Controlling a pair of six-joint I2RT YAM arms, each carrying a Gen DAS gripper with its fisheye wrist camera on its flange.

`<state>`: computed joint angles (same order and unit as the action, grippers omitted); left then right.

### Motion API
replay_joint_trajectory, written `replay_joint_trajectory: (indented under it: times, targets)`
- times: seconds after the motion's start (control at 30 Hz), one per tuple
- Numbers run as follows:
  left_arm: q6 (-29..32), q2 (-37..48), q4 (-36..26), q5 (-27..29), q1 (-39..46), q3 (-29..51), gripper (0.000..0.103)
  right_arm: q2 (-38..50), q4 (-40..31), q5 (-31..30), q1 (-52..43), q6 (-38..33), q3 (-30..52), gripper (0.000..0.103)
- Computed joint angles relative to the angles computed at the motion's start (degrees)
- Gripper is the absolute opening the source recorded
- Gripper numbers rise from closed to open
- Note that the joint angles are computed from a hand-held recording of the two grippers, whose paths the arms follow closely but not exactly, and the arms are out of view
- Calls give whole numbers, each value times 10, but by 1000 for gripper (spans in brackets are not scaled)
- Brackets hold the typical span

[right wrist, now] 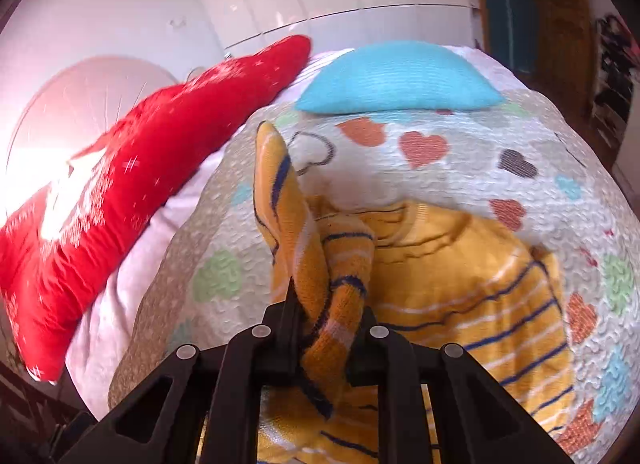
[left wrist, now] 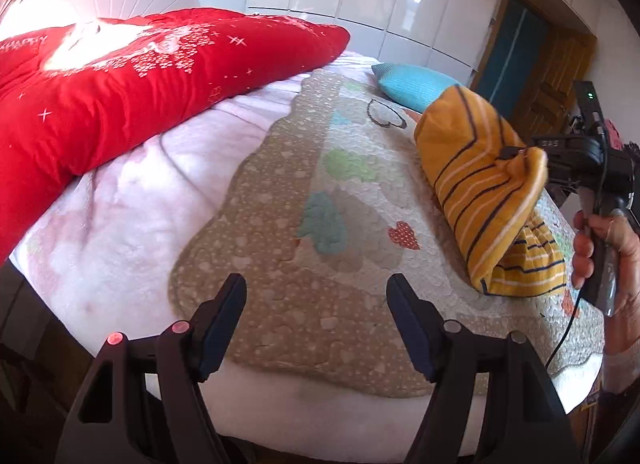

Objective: Fold small clothes
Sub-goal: 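Fold the held sweater edge over onto the bundle with the right gripper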

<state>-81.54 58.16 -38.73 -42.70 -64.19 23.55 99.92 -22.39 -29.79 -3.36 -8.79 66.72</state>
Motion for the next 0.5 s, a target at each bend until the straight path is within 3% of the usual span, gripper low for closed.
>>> replay_joint_trajectory:
  times: [0.17, 0.33, 0.5]
  targets:
    - [90, 92, 116, 27, 22, 36, 72, 116, -34, -46, -178, -27, 87, 16]
    - [153, 190, 238, 97, 50, 61, 72, 240, -75, -73, -260, -54, 142, 16]
    - [181, 247, 255, 112, 49, 108, 72, 246, -100, -119, -296, -71, 168, 31]
